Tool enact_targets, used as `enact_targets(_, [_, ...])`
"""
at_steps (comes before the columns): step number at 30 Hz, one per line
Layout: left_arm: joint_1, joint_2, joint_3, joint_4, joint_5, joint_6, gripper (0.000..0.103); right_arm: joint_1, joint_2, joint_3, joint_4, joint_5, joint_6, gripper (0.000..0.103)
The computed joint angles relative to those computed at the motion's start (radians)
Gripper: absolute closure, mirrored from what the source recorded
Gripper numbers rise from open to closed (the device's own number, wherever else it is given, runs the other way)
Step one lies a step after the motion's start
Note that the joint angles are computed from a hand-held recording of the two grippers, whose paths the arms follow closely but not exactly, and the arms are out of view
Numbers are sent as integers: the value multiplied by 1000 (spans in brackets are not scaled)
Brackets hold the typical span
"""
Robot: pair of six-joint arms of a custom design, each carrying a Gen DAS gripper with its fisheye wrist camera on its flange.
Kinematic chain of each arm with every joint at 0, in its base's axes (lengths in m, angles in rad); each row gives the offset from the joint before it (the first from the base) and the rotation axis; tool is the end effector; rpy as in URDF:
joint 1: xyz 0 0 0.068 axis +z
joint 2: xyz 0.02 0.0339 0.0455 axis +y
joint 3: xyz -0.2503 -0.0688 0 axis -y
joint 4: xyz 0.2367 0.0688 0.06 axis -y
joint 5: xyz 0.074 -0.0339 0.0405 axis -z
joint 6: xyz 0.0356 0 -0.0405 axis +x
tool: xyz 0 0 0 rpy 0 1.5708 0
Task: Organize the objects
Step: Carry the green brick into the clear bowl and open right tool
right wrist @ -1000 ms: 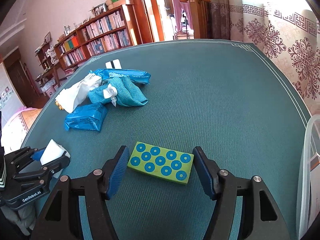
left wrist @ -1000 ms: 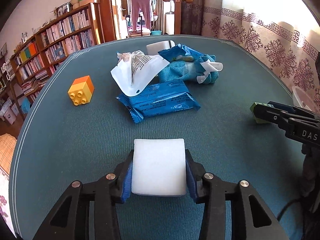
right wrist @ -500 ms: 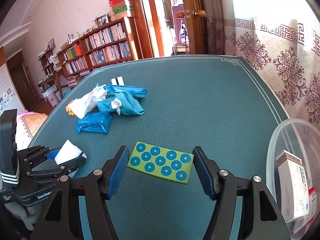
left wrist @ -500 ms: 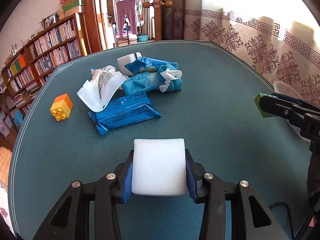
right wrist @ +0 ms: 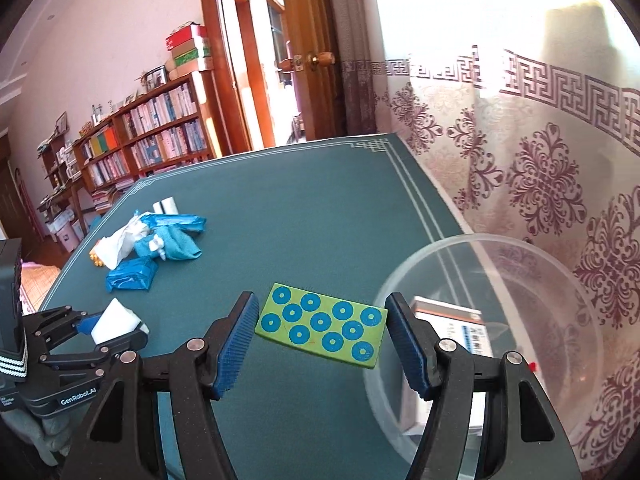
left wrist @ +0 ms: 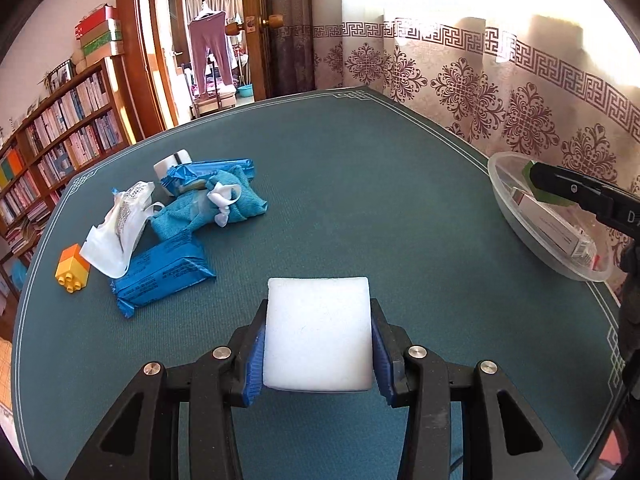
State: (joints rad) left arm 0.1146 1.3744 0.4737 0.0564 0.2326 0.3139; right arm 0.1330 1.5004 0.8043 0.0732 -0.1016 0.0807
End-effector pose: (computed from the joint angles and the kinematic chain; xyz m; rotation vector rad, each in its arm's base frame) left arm 0.2367 0.0190 0.1295 0.3426 2.3621 -0.0795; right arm 0.3081 0.0449 0.1936 -0.1148 2.1965 0.2314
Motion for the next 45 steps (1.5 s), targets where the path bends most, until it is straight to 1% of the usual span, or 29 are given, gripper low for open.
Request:
enact_targets(7, [-110,-16,8,-7,-38,-36,56,-132,-7,-8,24,19,-15,37])
enact_targets(11, [-152,-22,11,-10,-53,-50,56,-189,23,10,28,19,-14,37])
enact_targets(17, [-202,-14,23,-10,-73,-68,56,-233,83,40,32,31,-13,37])
enact_targets(28, [-241,0,31,-13,-84,-84,56,-277,144,54,43,44,-5,37])
enact_targets(45, [-254,6,33,-11,-85,-95,56,-284,199,83,40,67,3,36])
